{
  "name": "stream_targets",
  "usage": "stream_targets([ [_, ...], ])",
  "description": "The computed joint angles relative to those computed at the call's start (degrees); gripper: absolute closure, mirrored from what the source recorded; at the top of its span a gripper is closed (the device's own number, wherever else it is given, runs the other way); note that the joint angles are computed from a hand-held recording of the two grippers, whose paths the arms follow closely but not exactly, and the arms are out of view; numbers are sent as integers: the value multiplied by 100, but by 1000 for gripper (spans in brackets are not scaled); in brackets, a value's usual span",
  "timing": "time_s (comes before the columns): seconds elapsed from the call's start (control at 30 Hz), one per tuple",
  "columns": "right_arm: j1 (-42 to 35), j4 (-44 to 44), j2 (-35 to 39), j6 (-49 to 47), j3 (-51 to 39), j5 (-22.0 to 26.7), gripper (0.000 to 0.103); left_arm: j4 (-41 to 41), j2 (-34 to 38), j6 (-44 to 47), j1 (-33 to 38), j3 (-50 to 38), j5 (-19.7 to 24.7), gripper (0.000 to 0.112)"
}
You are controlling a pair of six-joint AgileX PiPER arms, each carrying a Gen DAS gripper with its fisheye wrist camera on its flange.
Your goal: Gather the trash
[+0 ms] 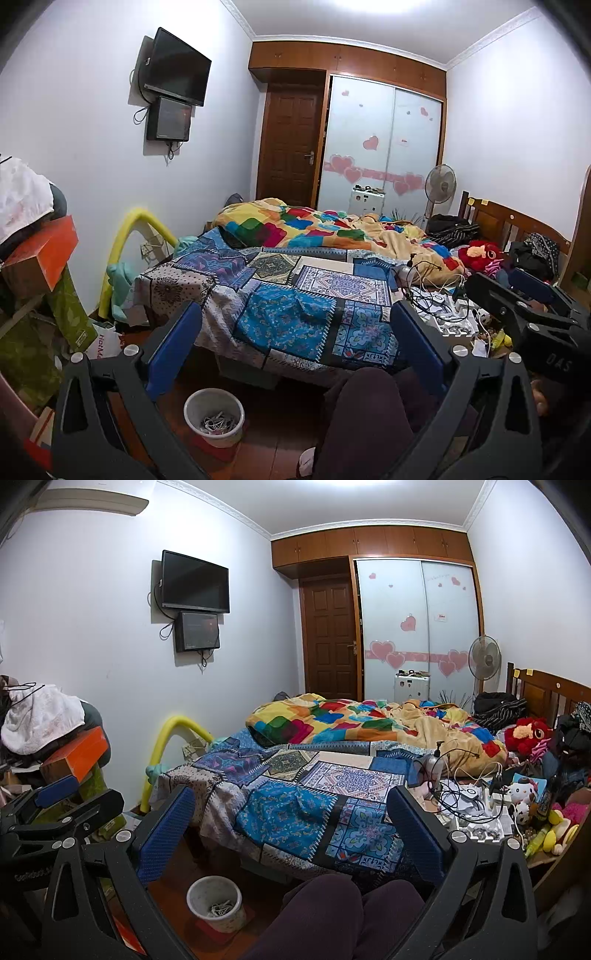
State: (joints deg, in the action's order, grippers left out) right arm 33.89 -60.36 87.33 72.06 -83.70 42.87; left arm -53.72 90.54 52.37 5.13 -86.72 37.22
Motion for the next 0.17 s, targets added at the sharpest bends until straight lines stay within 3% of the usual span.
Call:
stream_targets([
  [0.17,-31,66,12,-114,-32,5,0,109,151,-164,-31,-192,59,10],
])
